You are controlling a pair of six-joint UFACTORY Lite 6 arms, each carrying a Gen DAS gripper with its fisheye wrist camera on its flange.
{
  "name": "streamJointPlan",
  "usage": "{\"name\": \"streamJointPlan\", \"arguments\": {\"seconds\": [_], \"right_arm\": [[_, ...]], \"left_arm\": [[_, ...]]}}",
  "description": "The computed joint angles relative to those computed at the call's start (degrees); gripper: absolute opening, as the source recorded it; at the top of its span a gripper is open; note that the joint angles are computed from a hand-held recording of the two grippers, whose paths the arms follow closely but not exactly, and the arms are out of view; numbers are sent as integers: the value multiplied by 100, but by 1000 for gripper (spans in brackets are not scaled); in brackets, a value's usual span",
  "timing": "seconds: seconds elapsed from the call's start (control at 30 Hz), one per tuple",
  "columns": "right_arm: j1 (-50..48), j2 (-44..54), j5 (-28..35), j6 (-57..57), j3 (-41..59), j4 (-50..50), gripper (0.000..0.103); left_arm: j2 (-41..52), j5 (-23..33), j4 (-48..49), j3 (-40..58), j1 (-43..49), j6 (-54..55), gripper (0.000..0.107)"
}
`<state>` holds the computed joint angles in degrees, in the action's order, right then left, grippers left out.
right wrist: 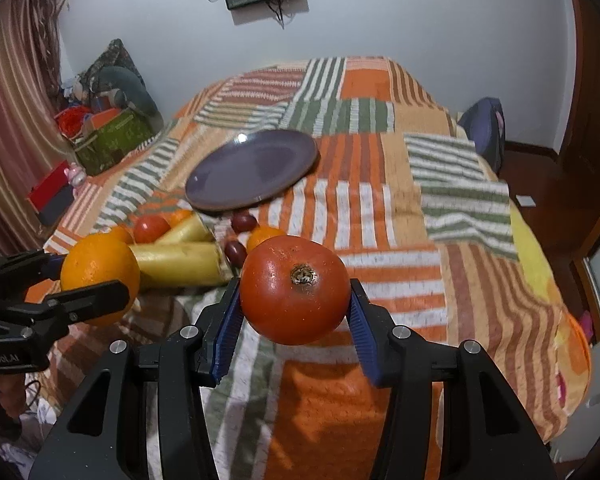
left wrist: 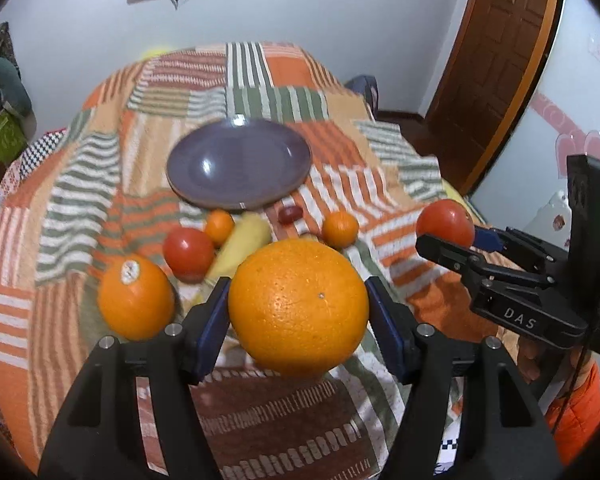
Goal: Organize fruits
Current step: 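Carry the orange and tomato onto the purple plate and open both tools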
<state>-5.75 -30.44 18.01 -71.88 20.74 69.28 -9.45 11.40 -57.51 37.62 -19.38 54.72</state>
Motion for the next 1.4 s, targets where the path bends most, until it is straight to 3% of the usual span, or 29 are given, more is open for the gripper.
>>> {"name": "streamJointPlan", "arguments": {"seconds": [0.2, 0.47, 0.63, 0.83, 0.9, 1.1, 1.4], "right_arm": [[398, 142, -297, 171, 430, -6, 47], [840, 857, -743, -844, 1246, 1096, 47], [1011, 1337, -914, -2037, 1764, 2311, 47], [1228, 2101, -1030, -4316, 2468, 4576, 47], [1294, 2463, -1011, -4988, 2752, 5263, 47], [1367, 3299, -975, -5823, 3407, 6113, 47], [1432, 4572, -1134, -5626, 4498, 5813, 47]], "left_arm": [[-66, 72, 162, 359, 452, 14, 65], [463, 163, -302, 1174, 1025, 691, 65], [1037, 221, -495, 1838, 1237, 975, 65], [1926, 118, -445, 2731, 1325, 904, 65], [2291, 87, -233, 3106, 1327, 685, 65], [3360, 108, 826, 4255, 1273, -338, 65], [5058, 477, 2790, 6252, 1216, -2204, 65]]}}
